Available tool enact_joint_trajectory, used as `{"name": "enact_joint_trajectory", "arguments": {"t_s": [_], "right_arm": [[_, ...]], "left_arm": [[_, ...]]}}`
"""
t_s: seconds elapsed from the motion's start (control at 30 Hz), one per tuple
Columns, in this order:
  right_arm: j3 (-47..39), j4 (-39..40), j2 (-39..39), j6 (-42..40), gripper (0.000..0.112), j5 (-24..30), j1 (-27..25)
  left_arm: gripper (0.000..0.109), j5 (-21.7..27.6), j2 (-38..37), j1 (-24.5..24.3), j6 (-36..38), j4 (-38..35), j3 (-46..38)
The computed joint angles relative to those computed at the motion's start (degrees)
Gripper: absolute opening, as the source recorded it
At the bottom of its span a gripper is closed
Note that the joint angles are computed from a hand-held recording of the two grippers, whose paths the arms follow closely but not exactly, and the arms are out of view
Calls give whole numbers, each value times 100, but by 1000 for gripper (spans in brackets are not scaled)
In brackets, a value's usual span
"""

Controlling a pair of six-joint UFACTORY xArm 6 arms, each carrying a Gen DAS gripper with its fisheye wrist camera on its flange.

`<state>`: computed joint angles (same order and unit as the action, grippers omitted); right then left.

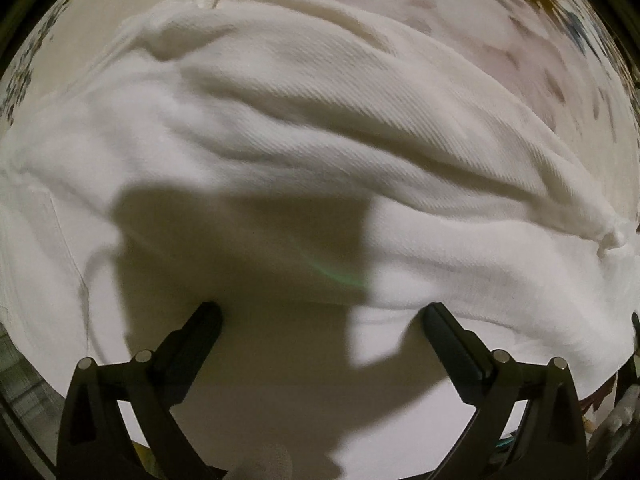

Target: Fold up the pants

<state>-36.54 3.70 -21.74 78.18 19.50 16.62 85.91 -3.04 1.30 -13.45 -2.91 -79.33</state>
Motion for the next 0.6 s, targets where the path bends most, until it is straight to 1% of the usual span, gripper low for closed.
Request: {"name": "enact_joint_trajectory", "arguments": {"t_s": [0.03,0.07,0.13,0.17,0.23,0.33,0.4,0.5,0.53,0.57,0.6], "right_arm": [[-3,-226,-27,180,9,61,7],[-25,-419,-34,332,9,108,5],[-161,-955,-154,734,8,347,79],[-294,-1183,-200,805,8,503,132],[-593,-1507,-286,785,8,777,253],[-1299,-1891,-139,567,8,1095,578],[-1909,-2075,126,311,8,1305,877],[-2934,-2184,772,-210,8,1548,1420],[-3297,-2148,1050,-402,8,1587,1620],[-3637,-2128,1324,-551,8,1655,1812],[-4100,-2059,1720,-747,8,1730,2059]], "left_arm": [[103,50,45,72,53,-15,-96],[103,43,-65,161,116,-48,-3],[103,41,-127,310,182,-194,-41],[103,31,-173,373,191,-250,-54],[103,21,-312,513,242,-369,-97],[103,54,-523,780,402,-501,-198],[103,102,-690,931,465,-615,-234],[103,159,-874,1382,727,-795,-307],[103,208,-902,1565,815,-832,-353],[103,157,-1050,1783,940,-876,-164],[103,220,-1110,1872,901,-898,-193]]}}
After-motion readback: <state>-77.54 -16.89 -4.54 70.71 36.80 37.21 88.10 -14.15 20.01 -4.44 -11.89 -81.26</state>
